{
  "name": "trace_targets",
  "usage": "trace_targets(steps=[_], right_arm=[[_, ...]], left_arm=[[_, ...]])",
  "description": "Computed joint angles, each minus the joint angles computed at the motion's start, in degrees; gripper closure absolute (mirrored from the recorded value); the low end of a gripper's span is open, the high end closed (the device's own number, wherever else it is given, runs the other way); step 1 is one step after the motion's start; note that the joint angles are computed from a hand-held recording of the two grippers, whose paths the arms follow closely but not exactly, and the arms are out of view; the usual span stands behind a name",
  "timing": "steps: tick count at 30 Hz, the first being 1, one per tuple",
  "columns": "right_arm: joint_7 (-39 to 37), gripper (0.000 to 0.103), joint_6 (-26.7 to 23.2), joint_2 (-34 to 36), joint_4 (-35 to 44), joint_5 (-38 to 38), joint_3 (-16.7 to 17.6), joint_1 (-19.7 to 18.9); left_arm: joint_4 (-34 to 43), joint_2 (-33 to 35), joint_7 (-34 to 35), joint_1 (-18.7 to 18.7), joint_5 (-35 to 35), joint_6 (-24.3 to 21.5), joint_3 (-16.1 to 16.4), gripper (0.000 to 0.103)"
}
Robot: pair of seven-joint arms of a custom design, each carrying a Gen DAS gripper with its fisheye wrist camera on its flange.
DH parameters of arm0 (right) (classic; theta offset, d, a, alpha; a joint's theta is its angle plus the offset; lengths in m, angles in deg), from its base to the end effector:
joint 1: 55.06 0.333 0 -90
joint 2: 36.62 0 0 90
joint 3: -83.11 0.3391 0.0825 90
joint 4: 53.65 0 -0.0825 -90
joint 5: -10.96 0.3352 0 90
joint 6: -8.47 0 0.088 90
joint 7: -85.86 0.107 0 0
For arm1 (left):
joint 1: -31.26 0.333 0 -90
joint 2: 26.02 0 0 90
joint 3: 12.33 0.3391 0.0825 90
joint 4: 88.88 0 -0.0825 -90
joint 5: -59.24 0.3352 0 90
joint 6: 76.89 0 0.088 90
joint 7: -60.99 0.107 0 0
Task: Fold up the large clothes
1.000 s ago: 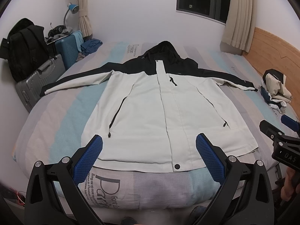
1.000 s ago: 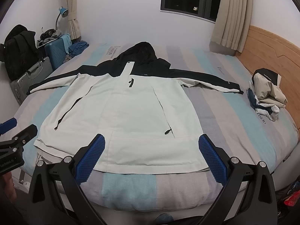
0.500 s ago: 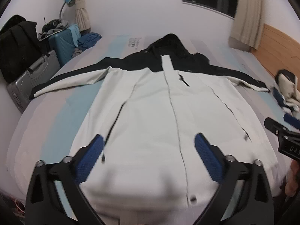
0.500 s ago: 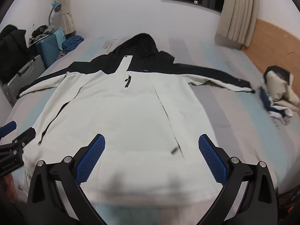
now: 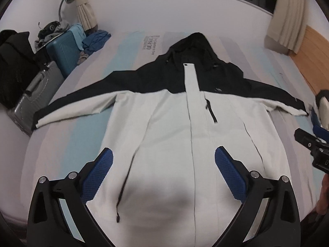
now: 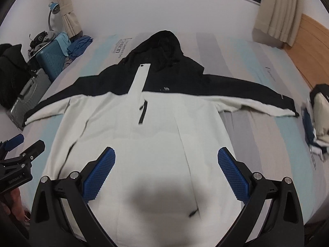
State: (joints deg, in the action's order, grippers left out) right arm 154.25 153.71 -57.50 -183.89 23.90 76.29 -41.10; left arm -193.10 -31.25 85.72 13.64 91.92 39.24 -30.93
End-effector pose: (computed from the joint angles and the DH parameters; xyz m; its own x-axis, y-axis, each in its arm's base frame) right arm 0.4325 0.0432 0.6092 0.3534 -0.9350 -0.0296 -0.7474 -0.2632 -0.6100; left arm 0.4278 -0.2852 0.6383 0.3297 -0.9433 -0.0384 -0.7654 -0.2433 -0.5957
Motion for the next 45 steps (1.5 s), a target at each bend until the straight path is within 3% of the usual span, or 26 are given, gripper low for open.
trace_targets(steps=[6,10,13,18,25,34,39,42,45], right_arm=[[1.68,0.007,-4.76,11.06,14.57,-0.93,1.94,-1.41],[1.24,0.007,-8.37,19.0,23.03,5.86,3.1,-2.79],[5.67,0.007,-10.52,24.77,29.16,3.91,5.3,-4.51],[11.03,0.007,-7.26,31.73,35.06,-6.32,7.53,-4.71],[11.82,0.008,-6.16,42.91,43.24,-7.91,9.74,-7.19],[16.03,0.007,-6.21,56.83,57.73,-15.53,8.14,-6.09],[16.98,0.007,-10.95,62.5,64.92,-18.0,7.77,-5.87],[16.97,0.007,-10.72,63.08,65.34,-18.39,8.03,-5.91],[14.87,0.007,-13.61,63.77,67.03,-18.84,8.48,-5.7]], left_arm=[[9.65,6.14,5.28,1.09,-1.02,-2.25,3.01,0.006],[11.99,10.17,8.76,2.9,-2.58,2.87,6.48,0.006],[13.75,13.52,12.46,4.35,-5.31,6.04,8.61,0.006],[18.09,19.61,17.99,5.28,-7.43,9.53,11.58,0.006],[24.28,29.54,21.32,5.01,-7.55,15.45,15.81,0.006],[37.7,43.73,27.1,4.78,-11.22,13.38,19.8,0.006],[35.4,44.11,27.31,5.37,-12.46,15.57,20.81,0.006],[27.18,39.42,25.6,5.44,-10.94,19.72,22.02,0.006],[17.37,32.83,23.5,6.9,-9.93,22.93,22.77,0.006]])
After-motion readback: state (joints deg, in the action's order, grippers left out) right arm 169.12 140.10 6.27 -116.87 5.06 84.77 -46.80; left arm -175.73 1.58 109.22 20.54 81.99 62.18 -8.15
